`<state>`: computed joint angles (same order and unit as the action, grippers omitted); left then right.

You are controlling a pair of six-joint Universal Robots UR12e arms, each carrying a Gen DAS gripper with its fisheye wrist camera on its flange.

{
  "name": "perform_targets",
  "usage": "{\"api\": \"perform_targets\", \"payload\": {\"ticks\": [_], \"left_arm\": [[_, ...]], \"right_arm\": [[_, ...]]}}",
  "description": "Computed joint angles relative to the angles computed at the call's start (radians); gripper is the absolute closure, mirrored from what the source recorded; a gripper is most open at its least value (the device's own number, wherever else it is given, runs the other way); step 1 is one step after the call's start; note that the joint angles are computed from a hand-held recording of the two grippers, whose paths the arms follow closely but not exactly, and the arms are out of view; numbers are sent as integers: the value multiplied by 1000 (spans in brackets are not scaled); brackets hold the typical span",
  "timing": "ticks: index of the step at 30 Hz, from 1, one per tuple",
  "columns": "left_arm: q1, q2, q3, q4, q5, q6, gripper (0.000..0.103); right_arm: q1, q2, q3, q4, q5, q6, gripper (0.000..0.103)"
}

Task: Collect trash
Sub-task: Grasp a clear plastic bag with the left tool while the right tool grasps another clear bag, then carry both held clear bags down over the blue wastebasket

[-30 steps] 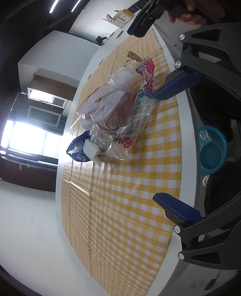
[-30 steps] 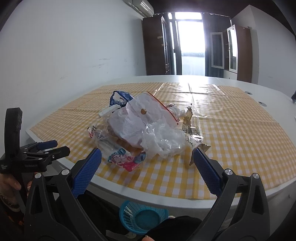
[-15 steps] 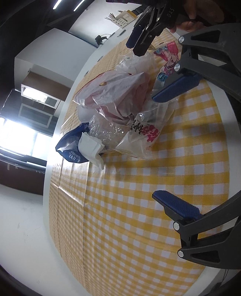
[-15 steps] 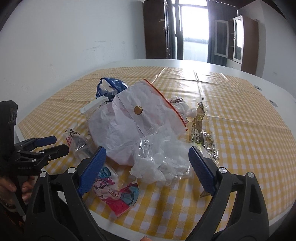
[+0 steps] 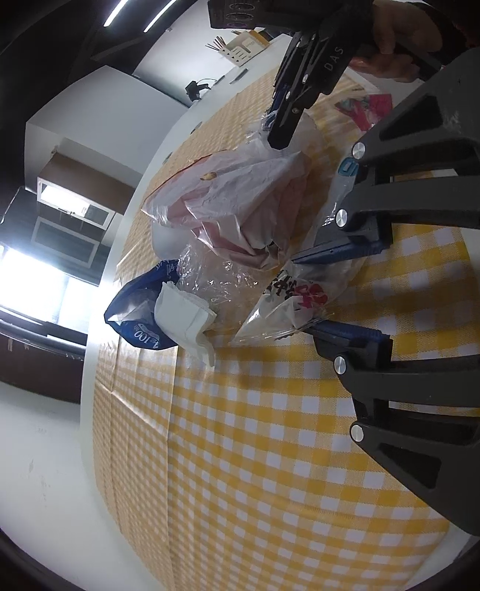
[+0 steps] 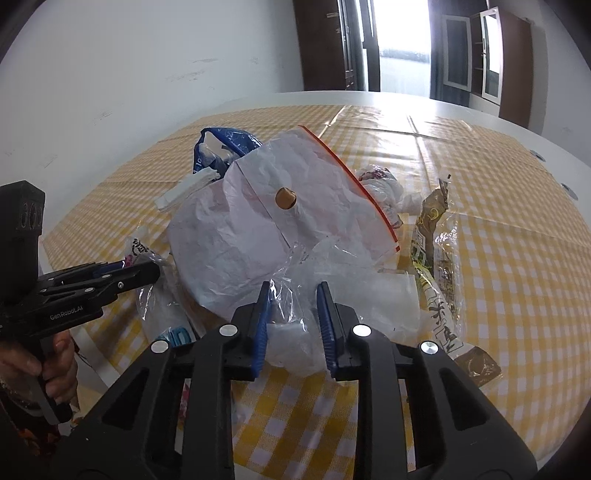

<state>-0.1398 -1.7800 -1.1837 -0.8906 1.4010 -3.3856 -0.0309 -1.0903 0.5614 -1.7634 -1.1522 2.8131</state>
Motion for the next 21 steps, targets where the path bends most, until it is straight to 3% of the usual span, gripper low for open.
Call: {"api": "perform_targets", "payload": {"ticks": [4, 16, 21], "left_arm": [[9, 36, -42, 45, 0, -17, 84], [-14, 136, -117, 172, 123, 2, 86], [-30, 174, -153, 194, 148, 9, 86]], "right_arm": [[-6, -25, 36, -38, 26, 13, 83], [-16, -124, 145, -190, 88, 42, 85], [-38, -176, 204, -212, 172, 32, 85]]}}
